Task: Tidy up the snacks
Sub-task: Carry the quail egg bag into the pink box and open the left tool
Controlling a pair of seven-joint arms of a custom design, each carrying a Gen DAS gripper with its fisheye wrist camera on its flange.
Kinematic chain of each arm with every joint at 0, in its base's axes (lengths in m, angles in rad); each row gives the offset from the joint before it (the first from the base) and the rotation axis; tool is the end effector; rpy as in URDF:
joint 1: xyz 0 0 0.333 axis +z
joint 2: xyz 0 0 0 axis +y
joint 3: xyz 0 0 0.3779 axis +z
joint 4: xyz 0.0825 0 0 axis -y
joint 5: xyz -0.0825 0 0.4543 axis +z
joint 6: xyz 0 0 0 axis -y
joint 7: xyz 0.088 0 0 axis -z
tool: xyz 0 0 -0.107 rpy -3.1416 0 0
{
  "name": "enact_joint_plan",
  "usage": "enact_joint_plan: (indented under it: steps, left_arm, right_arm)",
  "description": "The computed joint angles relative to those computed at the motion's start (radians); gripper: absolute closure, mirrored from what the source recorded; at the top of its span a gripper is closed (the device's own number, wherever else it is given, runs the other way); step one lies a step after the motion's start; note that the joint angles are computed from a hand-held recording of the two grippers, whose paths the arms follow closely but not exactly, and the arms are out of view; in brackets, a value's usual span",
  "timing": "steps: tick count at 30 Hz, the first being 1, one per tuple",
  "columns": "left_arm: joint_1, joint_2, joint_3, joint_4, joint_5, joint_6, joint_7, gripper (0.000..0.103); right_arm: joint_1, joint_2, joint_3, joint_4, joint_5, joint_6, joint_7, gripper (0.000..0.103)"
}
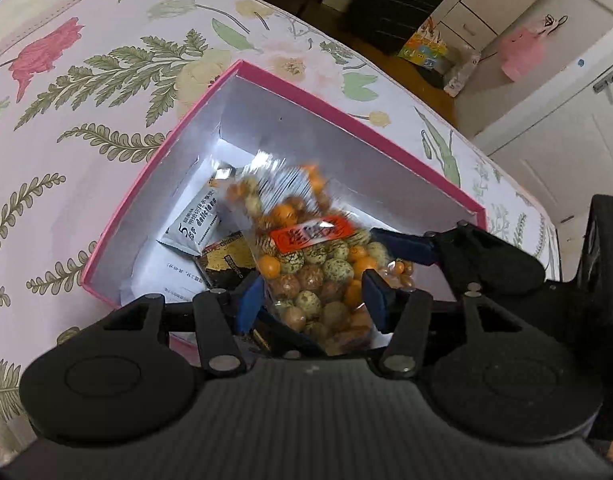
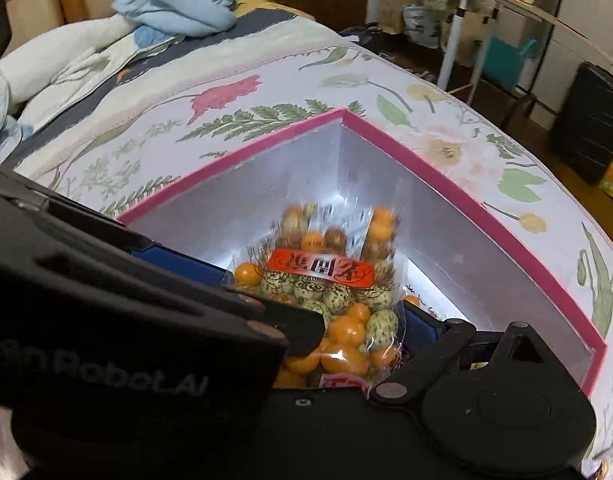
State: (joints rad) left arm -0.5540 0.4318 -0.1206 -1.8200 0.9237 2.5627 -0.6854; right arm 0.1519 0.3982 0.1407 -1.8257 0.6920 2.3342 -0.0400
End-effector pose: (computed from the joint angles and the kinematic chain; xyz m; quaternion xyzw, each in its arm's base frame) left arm 0.5842 -0.4715 0.3428 -0.8950 0.3170 -0.2885 0.1236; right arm 0.7033 0.2136 0.3483 -0.9553 0.0694 -0.0130 0.2871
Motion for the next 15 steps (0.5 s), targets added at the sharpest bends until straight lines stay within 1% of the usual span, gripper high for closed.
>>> enact_joint_plan:
  steps: [1, 3, 4, 6, 9, 11, 13, 15]
  left_arm:
    - [-0.005, -0.002, 0.005, -0.001, 0.018, 0.003, -0.003, 0.051]
    - [-0.016, -0.009, 0.009, 0.001, 0.041, -0.020, -0.011, 0.051]
    - [-0.018, -0.013, 0.006, 0.001, 0.047, -0.029, -0.010, 0.051]
    - [-0.019, -0.016, 0.002, 0.003, 0.065, -0.031, -0.012, 0.051]
    - [-0.020, -0.016, -0.010, 0.012, 0.077, -0.035, 0.018, 0.052]
    - [-0.023, -0.018, -0.016, 0.022, 0.084, -0.026, 0.029, 0.052]
    - [-0.027, -0.015, -0.019, 0.036, 0.098, -0.003, 0.041, 0.052]
    - [-0.042, -0.004, -0.027, 0.069, 0.094, -0.030, 0.088, 0.052]
  right_arm:
    - [0.004, 0.000, -0.001, -0.003, -0.005, 0.020, -0.005, 0.004]
    - [0.011, -0.015, -0.003, -0.030, -0.008, 0.090, -0.022, 0.004]
    - [0.010, -0.021, -0.004, -0.036, -0.011, 0.104, -0.022, 0.004]
    - [-0.017, -0.040, 0.000, -0.047, 0.011, 0.092, -0.061, 0.004]
    - [-0.057, -0.081, -0.006, -0.085, 0.087, 0.117, -0.121, 0.004]
    - [-0.089, -0.100, -0.021, -0.091, 0.142, 0.084, -0.130, 0.004]
    - [-0.136, -0.106, -0.046, -0.080, 0.225, 0.002, -0.091, 0.005]
    - [-0.164, -0.110, -0.068, -0.084, 0.287, -0.026, -0.056, 0.006]
